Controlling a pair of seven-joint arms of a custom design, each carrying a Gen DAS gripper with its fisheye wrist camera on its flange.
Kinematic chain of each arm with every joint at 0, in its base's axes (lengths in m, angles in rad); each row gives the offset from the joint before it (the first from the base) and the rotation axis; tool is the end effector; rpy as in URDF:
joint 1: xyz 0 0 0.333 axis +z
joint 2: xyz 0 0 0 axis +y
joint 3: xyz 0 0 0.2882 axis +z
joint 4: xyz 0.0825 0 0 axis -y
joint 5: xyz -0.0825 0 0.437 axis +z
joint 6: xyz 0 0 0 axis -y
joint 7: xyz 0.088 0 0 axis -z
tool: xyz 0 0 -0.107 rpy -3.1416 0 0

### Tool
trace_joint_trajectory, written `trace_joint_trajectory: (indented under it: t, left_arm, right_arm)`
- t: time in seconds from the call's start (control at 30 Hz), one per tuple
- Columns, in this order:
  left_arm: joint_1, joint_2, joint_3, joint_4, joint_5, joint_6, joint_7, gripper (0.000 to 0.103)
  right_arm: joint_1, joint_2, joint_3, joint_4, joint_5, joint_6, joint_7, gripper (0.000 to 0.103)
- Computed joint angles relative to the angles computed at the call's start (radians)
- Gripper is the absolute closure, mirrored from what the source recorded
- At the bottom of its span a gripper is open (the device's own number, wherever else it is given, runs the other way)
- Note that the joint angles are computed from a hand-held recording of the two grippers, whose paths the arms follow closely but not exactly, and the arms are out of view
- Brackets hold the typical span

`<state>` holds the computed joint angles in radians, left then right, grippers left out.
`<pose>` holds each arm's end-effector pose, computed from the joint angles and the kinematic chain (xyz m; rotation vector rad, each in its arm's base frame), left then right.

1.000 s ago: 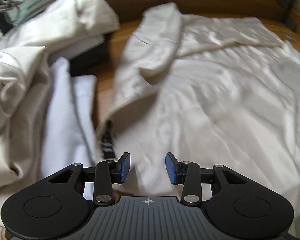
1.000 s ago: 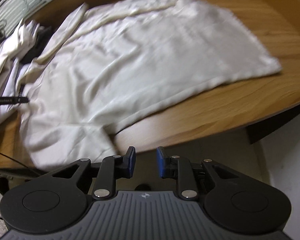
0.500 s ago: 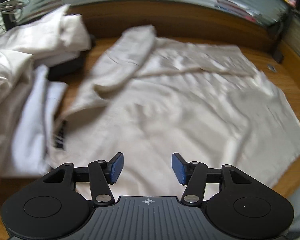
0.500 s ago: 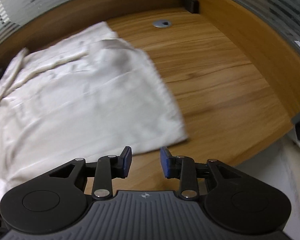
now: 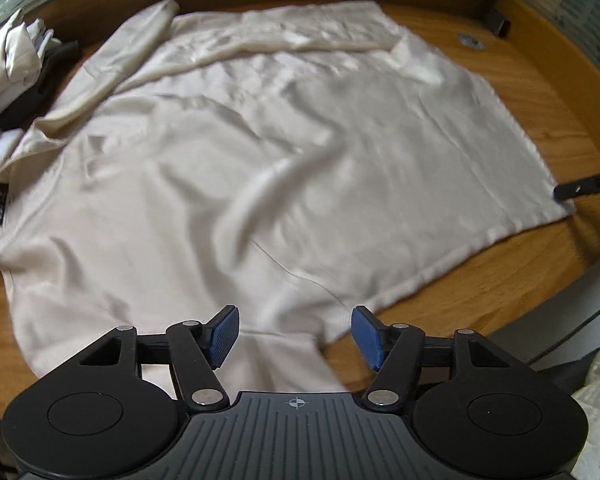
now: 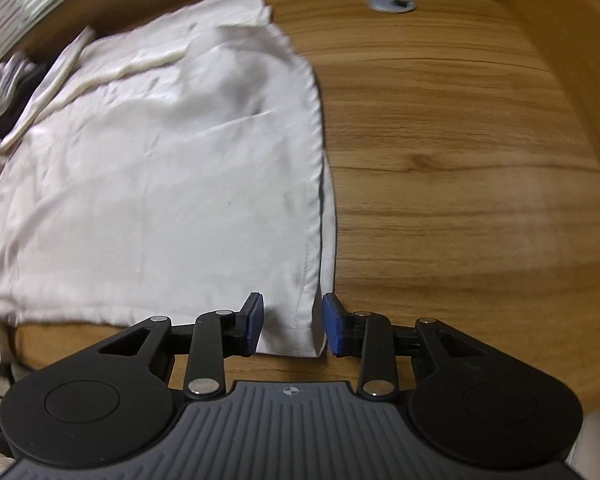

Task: Fold clothes
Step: 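Pinch the hem with the left gripper while the right gripper pinches the hem edge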

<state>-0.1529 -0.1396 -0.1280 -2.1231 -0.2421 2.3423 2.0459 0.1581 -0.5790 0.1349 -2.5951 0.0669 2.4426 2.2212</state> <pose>0.5705 -0.1700 0.4605 -1.3421 2.6079 -0.5482 0.4469 0.1327 0.4423 -1.5071 2.2867 -0.2132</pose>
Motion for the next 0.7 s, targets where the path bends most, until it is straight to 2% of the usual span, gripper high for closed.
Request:
trace_joint_trajectory:
  t: [0.17,0.23,0.3,0.4,0.43,0.47,0.5,0.7]
  left_arm:
    - [0.003,-0.015,-0.036,-0.039,0.166,0.025,-0.2,0.038]
    - [0.004,-0.016,-0.037,-0.041,0.218,0.021,-0.246,0.039]
    - [0.001,-0.025,-0.034,-0.047,0.243,0.012,-0.256,0.039]
    - [-0.003,-0.043,-0.029,-0.067,0.265,0.012,-0.249,0.054]
    - [-0.006,-0.046,-0.026,-0.073,0.263,0.019,-0.242,0.067]
    - [-0.009,-0.05,-0.024,-0.078,0.261,0.027,-0.234,0.087]
    - [-0.011,-0.054,-0.021,-0.083,0.257,0.032,-0.226,0.095]
    - [-0.019,-0.077,-0.006,-0.096,0.222,0.057,-0.176,0.099]
  right_arm:
    - [0.033,0.01,-0.073,0.006,0.089,0.013,-0.125,0.067]
    - [0.036,0.023,-0.091,0.017,0.127,0.012,-0.164,0.068]
    - [0.029,0.037,-0.099,0.027,0.155,0.011,-0.186,0.073]
    - [0.022,0.046,-0.106,0.033,0.196,-0.002,-0.2,0.09]
    - [0.021,0.043,-0.107,0.03,0.208,-0.002,-0.203,0.095]
    - [0.02,0.034,-0.105,0.022,0.217,0.003,-0.204,0.096]
    - [0.018,0.024,-0.102,0.013,0.225,0.008,-0.203,0.099]
    - [0.011,-0.04,-0.094,-0.021,0.254,0.018,-0.184,0.1]
